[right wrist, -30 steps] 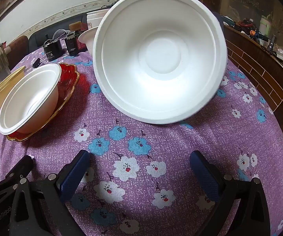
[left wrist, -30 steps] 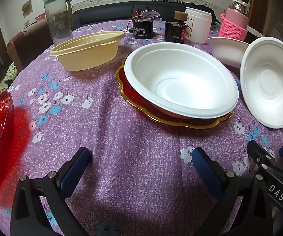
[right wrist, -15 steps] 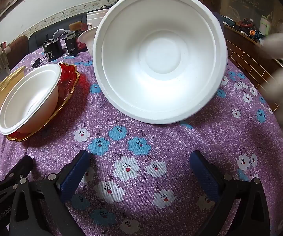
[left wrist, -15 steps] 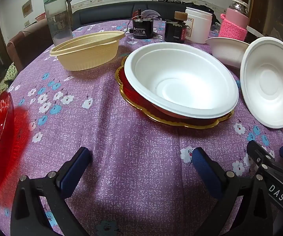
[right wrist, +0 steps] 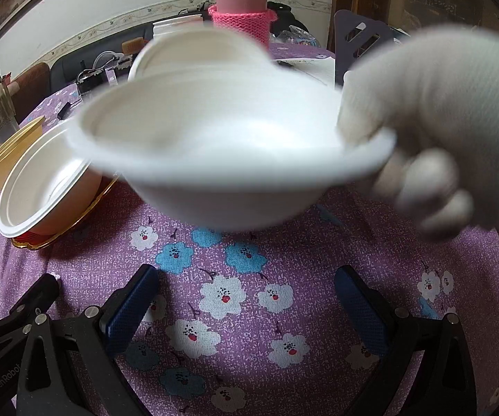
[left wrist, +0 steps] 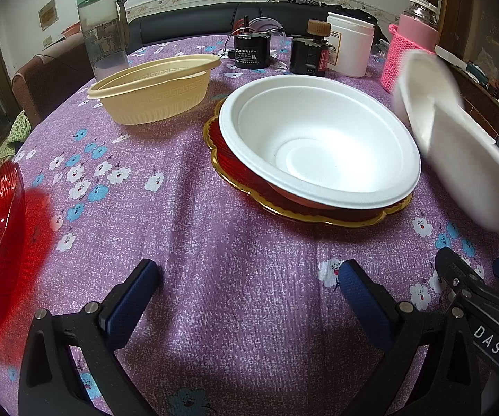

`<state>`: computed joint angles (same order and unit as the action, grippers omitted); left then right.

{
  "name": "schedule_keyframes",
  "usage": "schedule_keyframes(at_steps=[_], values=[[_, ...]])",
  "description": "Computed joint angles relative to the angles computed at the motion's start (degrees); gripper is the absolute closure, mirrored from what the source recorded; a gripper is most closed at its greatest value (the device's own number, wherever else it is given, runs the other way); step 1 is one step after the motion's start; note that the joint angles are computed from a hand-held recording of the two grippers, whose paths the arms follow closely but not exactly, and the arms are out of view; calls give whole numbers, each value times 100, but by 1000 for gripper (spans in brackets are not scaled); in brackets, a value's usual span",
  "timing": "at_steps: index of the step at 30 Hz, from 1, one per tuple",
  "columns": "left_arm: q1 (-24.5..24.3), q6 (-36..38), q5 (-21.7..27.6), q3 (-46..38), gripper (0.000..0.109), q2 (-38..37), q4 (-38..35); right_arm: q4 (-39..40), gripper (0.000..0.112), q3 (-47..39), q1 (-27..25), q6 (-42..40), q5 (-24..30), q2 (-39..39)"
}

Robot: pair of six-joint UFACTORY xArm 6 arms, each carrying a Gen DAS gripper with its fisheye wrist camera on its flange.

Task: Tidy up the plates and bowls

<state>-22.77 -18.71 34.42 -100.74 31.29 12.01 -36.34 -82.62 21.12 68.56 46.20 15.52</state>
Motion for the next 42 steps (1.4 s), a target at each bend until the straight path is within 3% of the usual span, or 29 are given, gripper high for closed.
schedule_keyframes(at_steps=[32,42], values=[[-4,10,-8,53,6,-37,-5,1,10,-2,1,-1,2,1],[2,235,-377,1053,6,-698,-120,3,10,-4,1,-3,3,2]])
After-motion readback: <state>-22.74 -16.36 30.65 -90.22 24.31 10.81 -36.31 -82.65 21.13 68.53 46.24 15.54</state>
